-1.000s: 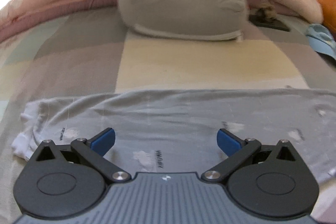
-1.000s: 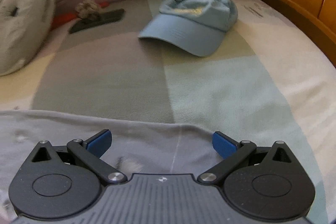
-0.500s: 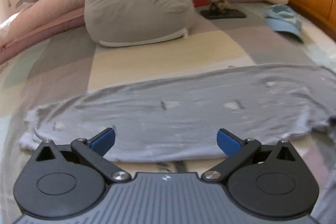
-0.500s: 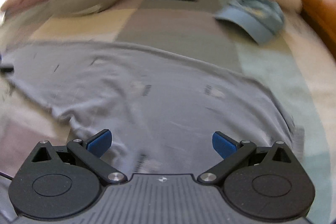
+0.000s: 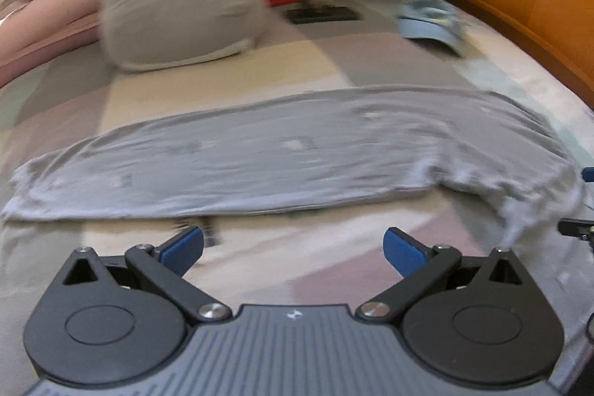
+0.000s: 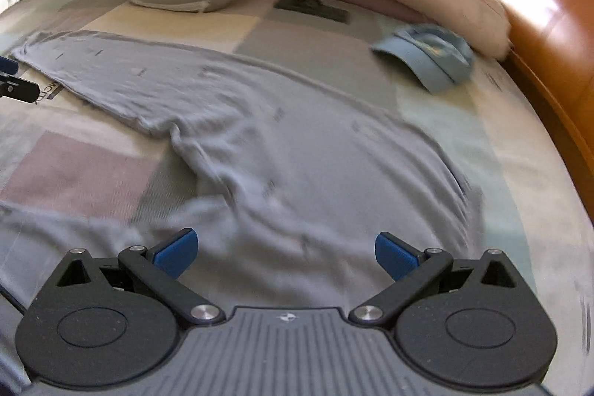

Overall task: Fold clothes
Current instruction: 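Move both open tools back over the grey sweatpants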

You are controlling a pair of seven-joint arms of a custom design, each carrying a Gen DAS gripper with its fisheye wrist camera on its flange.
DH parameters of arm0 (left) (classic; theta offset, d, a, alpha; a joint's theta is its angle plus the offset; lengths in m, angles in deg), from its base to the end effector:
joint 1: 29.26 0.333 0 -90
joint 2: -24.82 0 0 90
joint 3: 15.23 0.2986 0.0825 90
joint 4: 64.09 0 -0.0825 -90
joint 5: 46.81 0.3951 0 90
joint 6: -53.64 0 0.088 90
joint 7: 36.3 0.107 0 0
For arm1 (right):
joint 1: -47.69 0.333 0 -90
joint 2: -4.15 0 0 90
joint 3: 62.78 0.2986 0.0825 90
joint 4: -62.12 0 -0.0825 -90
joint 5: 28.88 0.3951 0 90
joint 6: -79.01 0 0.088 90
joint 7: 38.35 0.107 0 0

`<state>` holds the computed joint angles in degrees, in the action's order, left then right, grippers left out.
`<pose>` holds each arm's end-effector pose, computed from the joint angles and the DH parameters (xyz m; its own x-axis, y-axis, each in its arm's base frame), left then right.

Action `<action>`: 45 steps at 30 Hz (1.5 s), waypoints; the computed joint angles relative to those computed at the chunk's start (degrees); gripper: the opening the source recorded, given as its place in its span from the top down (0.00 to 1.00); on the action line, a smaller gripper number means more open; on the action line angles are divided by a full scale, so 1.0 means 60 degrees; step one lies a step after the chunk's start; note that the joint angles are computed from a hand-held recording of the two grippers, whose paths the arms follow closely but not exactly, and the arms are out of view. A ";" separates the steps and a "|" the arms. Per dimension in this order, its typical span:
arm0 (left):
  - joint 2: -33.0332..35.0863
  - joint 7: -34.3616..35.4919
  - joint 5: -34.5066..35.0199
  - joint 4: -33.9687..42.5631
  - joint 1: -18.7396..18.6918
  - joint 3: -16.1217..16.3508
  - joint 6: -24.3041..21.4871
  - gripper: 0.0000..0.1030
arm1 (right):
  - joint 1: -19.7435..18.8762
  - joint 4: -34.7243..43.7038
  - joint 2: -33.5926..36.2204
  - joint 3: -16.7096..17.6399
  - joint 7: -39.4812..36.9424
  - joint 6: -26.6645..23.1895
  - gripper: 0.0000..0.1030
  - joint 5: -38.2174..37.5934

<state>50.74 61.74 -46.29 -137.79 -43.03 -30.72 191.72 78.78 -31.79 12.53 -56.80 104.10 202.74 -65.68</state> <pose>0.6676 -0.3211 0.5609 -0.5600 -0.8283 0.0187 -0.6442 0.4211 -0.6385 0.5366 0.3701 0.5534 -0.0586 -0.9883 0.1407 -0.7876 -0.0408 -0.6148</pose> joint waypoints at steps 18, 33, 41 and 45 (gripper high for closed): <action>0.2520 0.1664 -0.3126 0.3517 -0.1400 -0.1459 -0.2843 0.01 | -0.1133 -0.4052 -0.2348 0.0549 0.0091 0.2615 0.00 0.1663; 0.1093 -0.0180 -0.1654 0.1367 -0.1692 -0.0572 -0.1532 0.01 | -0.1958 -0.5533 -0.3134 0.1015 0.0074 0.4647 0.00 0.1306; -0.0645 -0.0308 -0.2041 -0.1160 -0.0948 -0.0860 -0.0508 0.01 | -0.2191 -0.5739 -0.3181 0.1131 -0.0371 0.5129 0.00 0.1373; -0.0746 -0.1397 -0.1279 -0.1626 -0.1302 -0.0516 -0.0358 0.01 | -0.2273 -0.5859 -0.3216 0.1158 -0.0568 0.5381 0.00 0.1346</action>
<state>46.26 53.35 -53.97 -147.55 -50.84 -33.82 189.57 65.15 -66.94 -6.76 -49.86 100.69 235.02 -57.60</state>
